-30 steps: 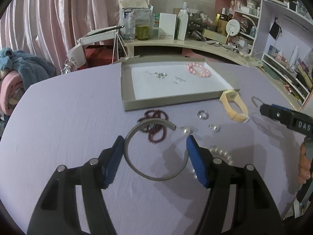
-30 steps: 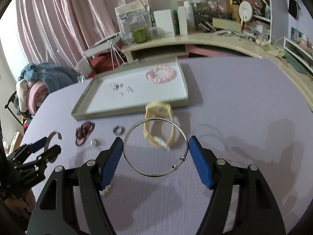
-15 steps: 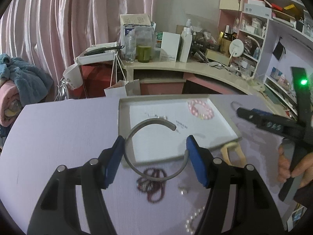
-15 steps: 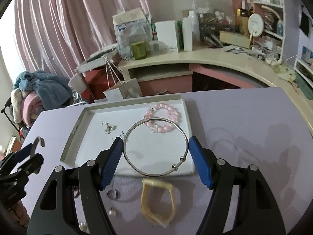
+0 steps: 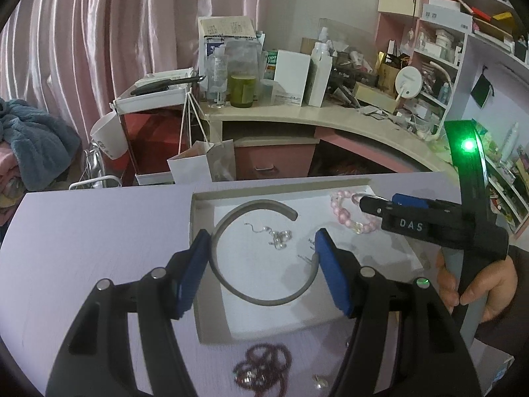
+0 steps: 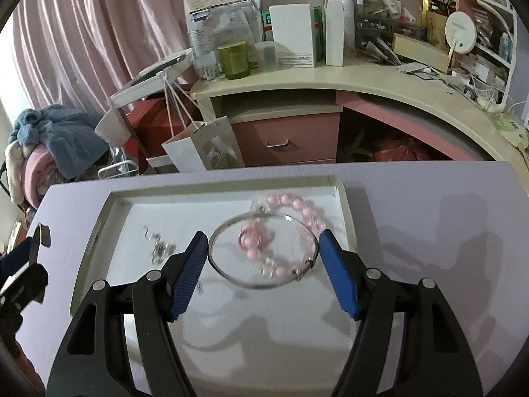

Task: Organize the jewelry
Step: 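Carry the bangle and cuff into the grey tray and open both tools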

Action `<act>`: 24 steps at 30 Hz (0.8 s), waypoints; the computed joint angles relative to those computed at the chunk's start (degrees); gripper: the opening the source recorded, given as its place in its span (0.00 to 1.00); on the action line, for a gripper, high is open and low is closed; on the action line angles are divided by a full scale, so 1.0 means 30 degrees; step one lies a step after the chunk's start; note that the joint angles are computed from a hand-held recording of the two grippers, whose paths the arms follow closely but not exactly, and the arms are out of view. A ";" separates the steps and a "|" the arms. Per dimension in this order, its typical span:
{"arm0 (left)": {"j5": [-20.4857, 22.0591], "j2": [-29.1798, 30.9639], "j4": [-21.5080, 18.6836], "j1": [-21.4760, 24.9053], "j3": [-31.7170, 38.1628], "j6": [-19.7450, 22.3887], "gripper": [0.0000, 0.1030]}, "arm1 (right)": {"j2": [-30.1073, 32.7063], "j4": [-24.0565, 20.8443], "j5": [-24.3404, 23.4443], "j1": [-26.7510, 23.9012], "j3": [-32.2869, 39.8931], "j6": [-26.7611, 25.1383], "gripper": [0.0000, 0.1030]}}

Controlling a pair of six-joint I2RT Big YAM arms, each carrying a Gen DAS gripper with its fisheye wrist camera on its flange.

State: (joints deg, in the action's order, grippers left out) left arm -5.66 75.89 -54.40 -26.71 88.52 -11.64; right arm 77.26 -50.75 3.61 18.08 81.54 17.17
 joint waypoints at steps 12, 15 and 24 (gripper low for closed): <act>0.0298 0.1565 -0.0117 0.0166 0.0986 0.0293 0.63 | -0.0762 0.0341 -0.2418 -0.1487 -0.0952 0.1052 0.82; 0.0379 0.1821 -0.0193 0.0110 0.1139 0.0252 0.63 | -0.1292 0.0319 -0.2649 -0.2041 -0.1393 0.1734 0.82; 0.0847 0.3054 -0.0601 0.0236 0.1907 0.0000 0.63 | -0.2442 0.0475 -0.2126 -0.2587 -0.2226 0.2329 0.82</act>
